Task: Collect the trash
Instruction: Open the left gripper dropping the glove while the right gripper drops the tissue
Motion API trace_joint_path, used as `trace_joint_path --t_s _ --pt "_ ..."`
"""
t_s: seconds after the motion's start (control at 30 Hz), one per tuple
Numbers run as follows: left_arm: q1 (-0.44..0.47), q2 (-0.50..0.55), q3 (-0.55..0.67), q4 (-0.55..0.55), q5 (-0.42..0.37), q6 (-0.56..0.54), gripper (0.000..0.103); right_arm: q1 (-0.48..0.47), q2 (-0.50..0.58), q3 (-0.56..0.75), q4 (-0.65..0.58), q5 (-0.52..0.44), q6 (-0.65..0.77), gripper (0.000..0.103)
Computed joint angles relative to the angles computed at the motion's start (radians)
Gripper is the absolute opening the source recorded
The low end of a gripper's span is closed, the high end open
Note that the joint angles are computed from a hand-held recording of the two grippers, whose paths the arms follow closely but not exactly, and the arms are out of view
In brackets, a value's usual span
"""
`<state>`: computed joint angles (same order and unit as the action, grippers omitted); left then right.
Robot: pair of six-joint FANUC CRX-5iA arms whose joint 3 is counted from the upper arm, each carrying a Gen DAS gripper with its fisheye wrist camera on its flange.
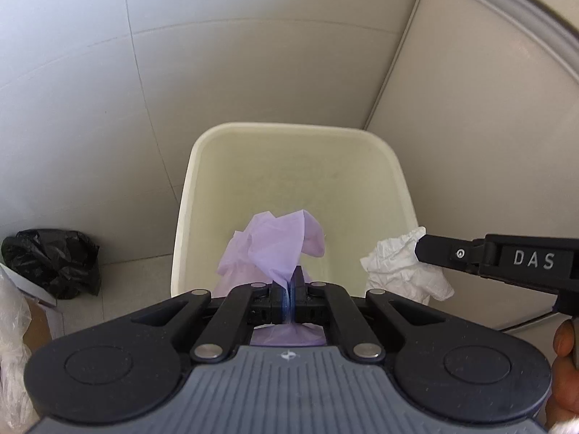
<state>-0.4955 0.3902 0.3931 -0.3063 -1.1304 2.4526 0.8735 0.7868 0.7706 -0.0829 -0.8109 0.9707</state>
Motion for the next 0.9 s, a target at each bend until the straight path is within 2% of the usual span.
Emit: trace_joint_path --t_s 0.47,0.57,0.63,0.8,0.9 --pt "-0.001 0.036 0.033 -0.005 -0.042 0.0 0.004 -0.005 0.08 0.114 0.001 -0.079 -0.001 0.003" --pt "-0.004 0.035 0.03 -0.019 -0.039 0.006 0.014 -0.006 0.091 0.149 -0.01 -0.099 0.011 0.01" --pt "-0.009 0.037 0.036 -0.032 -0.046 0.011 0.032 -0.003 0.086 0.139 -0.005 -0.084 0.011 0.01" --pt "-0.015 0.035 0.041 -0.046 -0.049 0.013 0.044 -0.004 0.084 0.147 -0.006 -0.089 0.016 0.033" --pt "-0.017 0.031 0.04 -0.048 -0.046 0.016 0.047 -0.004 0.074 0.137 -0.006 -0.079 0.016 0.04"
